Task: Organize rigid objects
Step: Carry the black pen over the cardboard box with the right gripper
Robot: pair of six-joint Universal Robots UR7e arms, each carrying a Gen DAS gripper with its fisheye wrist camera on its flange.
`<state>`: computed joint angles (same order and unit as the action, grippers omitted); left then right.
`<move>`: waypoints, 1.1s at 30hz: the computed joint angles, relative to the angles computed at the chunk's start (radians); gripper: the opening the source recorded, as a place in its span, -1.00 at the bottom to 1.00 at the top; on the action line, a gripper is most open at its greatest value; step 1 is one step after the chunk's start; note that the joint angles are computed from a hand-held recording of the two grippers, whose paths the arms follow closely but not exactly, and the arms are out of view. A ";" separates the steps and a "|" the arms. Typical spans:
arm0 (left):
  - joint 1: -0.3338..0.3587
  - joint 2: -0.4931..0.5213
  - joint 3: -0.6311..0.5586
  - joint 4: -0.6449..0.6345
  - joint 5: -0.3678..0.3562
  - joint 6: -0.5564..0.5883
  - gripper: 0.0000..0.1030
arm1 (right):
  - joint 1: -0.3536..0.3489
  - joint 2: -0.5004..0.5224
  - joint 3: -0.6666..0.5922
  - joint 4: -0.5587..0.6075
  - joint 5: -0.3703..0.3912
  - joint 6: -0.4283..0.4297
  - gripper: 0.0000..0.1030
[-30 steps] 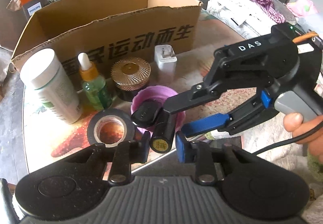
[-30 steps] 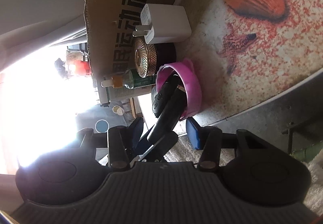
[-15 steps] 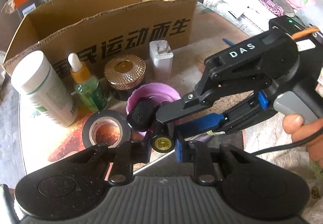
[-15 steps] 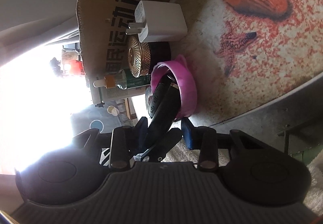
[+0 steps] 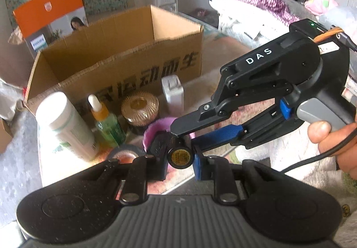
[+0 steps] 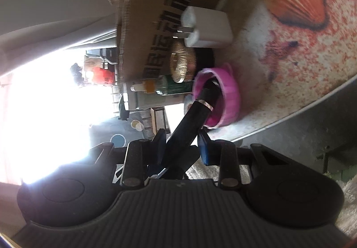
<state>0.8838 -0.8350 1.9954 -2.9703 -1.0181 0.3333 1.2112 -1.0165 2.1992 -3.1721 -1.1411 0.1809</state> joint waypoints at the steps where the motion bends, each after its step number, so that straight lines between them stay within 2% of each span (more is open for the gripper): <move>1: -0.004 -0.004 0.003 -0.013 0.002 0.006 -0.56 | 0.006 -0.007 0.002 -0.004 0.001 -0.004 -0.42; 6: -0.022 -0.022 -0.022 -0.055 0.022 0.017 -0.55 | 0.067 -0.038 -0.023 0.007 -0.017 -0.046 -0.42; 10: -0.014 -0.021 -0.093 -0.067 0.025 0.022 -0.55 | 0.134 -0.047 -0.102 0.062 -0.033 -0.117 -0.42; 17: 0.031 0.057 -0.319 0.011 0.065 0.041 -0.55 | 0.234 0.028 -0.371 0.253 -0.074 -0.183 -0.42; 19: 0.053 0.089 -0.406 0.099 0.083 0.016 -0.55 | 0.256 0.076 -0.474 0.332 -0.098 -0.194 -0.43; 25: 0.129 0.192 -0.670 0.421 0.102 -0.092 -0.55 | 0.267 0.245 -0.802 0.642 -0.152 -0.104 -0.40; 29: 0.164 0.237 -0.786 0.607 0.111 -0.169 -0.55 | 0.259 0.345 -0.956 0.793 -0.162 -0.028 -0.39; 33: 0.174 0.257 -0.817 0.652 0.148 -0.181 -0.53 | 0.249 0.419 -1.058 0.881 -0.165 0.035 -0.37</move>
